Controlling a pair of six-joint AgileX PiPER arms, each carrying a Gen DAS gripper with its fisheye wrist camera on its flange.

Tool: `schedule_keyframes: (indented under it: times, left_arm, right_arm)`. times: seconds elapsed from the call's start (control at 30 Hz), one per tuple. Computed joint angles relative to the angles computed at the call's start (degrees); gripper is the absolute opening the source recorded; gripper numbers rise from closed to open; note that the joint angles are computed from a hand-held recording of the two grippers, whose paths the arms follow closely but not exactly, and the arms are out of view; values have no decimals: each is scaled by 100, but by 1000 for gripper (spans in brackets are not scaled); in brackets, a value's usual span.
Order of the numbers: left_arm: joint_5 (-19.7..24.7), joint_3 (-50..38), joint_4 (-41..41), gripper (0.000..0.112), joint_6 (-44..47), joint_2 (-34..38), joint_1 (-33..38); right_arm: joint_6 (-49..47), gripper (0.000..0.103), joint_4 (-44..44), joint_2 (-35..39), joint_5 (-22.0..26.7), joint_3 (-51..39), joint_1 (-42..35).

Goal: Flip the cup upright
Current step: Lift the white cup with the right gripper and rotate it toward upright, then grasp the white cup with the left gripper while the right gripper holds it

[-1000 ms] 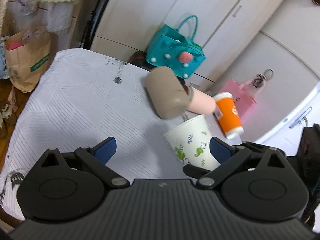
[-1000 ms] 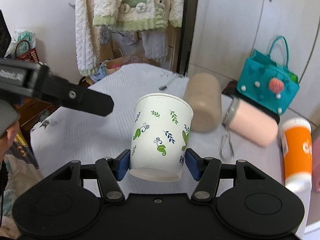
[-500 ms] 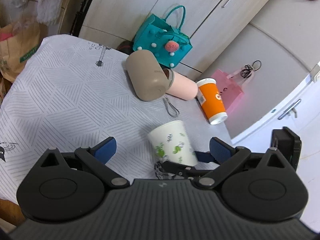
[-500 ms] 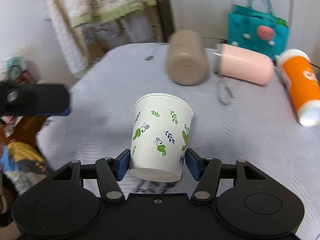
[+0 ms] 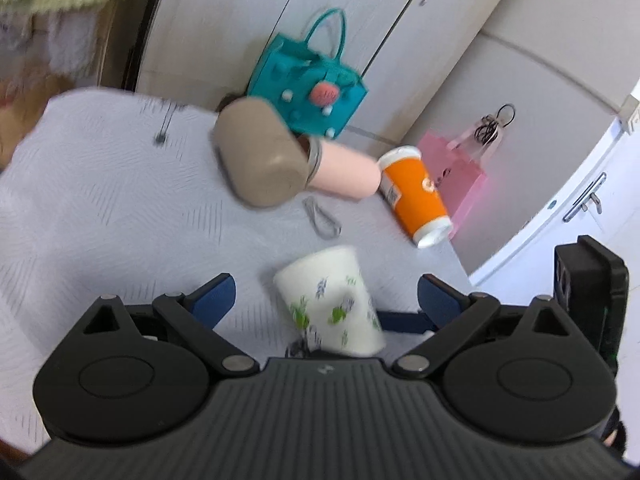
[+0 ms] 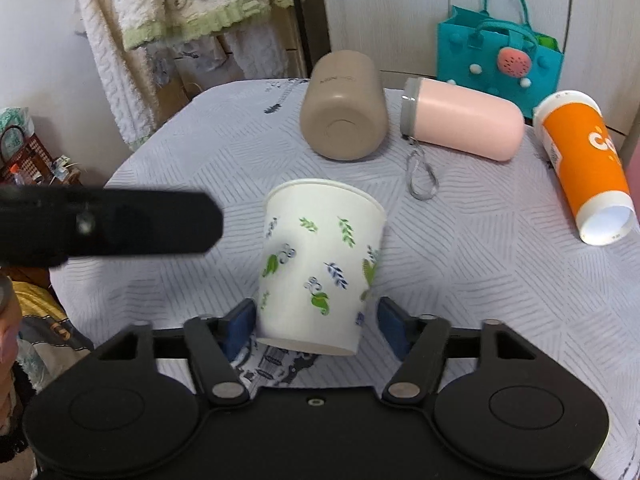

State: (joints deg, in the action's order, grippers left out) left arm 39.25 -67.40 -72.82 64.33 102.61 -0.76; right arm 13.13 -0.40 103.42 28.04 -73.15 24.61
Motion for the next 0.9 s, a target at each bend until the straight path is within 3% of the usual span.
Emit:
schedule_keyframes:
  times: [0.07,0.17,0.23,0.4,0.57,0.8,0.87,0.9]
  left_arm:
    - [-68,-4,-89,98,128,-36,-28]
    - [148,-129,-124,98,67,44,32]
    - [265,-232,-52,98,-41,123,45]
    - [865,-757,223,94,-592,621,113]
    - [1035,-1174,468,83,-1114,1078,48]
    - [1029,-1441,513,83,-1374,1464,9]
    - [1249,-1548,494,82,-1407,1581,18]
    - [1321,-1596,502,77,-1440,1627,7]
  right_arm:
    - [-426,78,312,-74,4,14,-90]
    - [-1232,88,1127,-148,147,-51,-333]
    - [-1475,89,1334,-175,291,-145,-403]
    - [-2355,89,2102,43,811,-616,-697]
    - [-2791,89,2507,444,1168,-1049,-955]
    - [-2879,89,2665,736,1348,-1308,-1058]
    - [-2982,88,2750,723,1309,-1265,-1040]
    - [-3046,82,2777,725,1311,-1265,-1036]
